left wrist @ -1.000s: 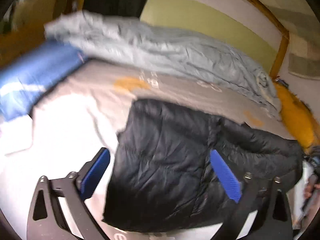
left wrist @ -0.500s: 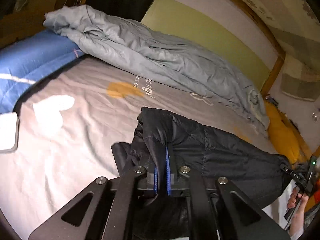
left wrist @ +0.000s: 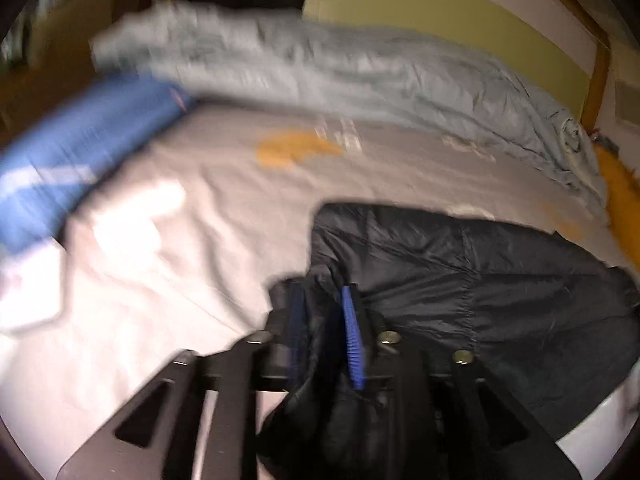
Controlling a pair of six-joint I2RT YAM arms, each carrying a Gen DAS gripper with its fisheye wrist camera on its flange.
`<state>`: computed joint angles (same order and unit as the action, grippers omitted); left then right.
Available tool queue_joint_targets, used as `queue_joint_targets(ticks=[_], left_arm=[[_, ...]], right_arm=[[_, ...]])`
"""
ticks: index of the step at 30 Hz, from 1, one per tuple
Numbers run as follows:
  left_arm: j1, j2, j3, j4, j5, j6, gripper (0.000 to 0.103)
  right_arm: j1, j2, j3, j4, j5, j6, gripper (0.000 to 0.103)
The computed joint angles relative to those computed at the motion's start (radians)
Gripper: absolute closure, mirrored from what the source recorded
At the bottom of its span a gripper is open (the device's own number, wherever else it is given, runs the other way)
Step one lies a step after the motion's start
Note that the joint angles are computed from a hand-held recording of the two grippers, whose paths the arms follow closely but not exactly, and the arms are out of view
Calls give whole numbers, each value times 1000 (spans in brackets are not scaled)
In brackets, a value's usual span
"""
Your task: Fold large clothes
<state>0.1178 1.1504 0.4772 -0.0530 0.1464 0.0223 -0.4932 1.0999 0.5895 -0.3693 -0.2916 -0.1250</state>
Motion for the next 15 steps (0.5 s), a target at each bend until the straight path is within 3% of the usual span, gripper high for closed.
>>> queue_joint_targets(ticks=[2, 4, 5, 6, 9, 12, 15], left_arm=[[10, -128, -30, -22, 1, 11, 60], [29, -237, -50, -52, 41, 9, 48], [35, -290, -59, -71, 73, 5, 46], [33, -347, -71, -98, 105, -1, 45], [-23, -471, -88, -189, 176, -15, 39], [-148, -541, -84, -254, 177, -56, 34], [-293, -534, -73, -270, 129, -122, 33]], right_arm=[[-49, -52, 8, -38, -40, 13, 72], [-93, -128, 3, -64, -61, 43, 53], [-111, -173, -4, -69, -63, 58, 34], [-131, -229, -16, -72, -73, 70, 27], [-197, -347, -4, -151, -180, 43, 26], [-235, -438, 15, -265, -297, 4, 18], [-179, -487, 30, -350, -345, -1, 18]])
